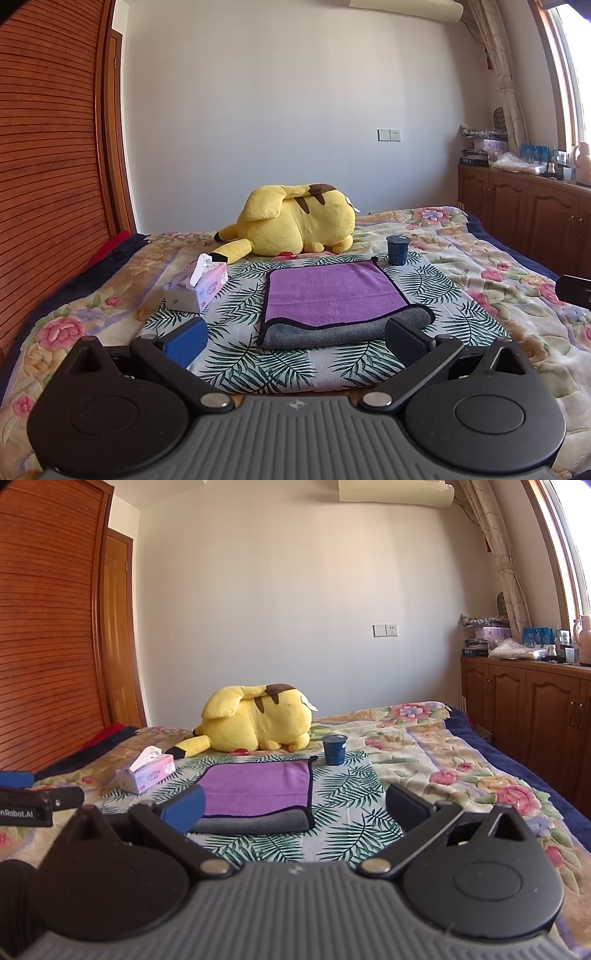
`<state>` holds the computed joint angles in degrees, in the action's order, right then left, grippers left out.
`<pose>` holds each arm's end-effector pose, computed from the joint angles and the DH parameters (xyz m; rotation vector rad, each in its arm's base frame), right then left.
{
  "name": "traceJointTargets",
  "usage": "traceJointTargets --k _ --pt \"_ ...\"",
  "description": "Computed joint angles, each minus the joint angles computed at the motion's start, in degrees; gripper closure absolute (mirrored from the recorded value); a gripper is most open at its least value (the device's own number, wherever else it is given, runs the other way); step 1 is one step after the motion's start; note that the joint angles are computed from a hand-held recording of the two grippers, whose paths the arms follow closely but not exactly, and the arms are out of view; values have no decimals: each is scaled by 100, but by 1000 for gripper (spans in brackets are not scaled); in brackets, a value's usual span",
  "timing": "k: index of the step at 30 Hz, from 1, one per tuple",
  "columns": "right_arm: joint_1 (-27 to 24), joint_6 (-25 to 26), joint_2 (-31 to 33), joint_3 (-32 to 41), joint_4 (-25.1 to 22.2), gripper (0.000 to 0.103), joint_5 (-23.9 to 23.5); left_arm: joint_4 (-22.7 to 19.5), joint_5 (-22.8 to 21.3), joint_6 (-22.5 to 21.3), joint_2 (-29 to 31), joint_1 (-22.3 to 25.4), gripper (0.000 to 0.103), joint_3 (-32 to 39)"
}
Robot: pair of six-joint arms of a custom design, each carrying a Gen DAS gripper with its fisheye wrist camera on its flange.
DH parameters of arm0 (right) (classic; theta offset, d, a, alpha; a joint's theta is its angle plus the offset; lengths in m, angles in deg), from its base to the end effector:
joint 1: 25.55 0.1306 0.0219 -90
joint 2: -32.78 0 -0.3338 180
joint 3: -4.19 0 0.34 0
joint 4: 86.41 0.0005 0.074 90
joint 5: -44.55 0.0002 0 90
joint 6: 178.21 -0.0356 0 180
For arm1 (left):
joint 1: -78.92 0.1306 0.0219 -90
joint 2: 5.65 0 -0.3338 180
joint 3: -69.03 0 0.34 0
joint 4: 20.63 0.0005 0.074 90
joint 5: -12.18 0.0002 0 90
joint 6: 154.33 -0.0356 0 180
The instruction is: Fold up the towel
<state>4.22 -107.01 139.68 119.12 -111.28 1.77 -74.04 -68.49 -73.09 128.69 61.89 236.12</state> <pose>0.4902 0.2497 0.4688 0.3830 1.7296 -0.1571 0.6132 -0.1944 0.5146 0.5373 1.8586 -0.2535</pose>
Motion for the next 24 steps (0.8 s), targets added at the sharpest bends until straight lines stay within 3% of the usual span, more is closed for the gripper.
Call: traceJointTargets --k 17,24 --pt "-13 -25 -26 -30 -40 0 -14 6 34 -21 11 25 17 -2" --pt "-15 -26 -31 -44 -34 0 -9 243 11 -51 -196 2 17 -455"
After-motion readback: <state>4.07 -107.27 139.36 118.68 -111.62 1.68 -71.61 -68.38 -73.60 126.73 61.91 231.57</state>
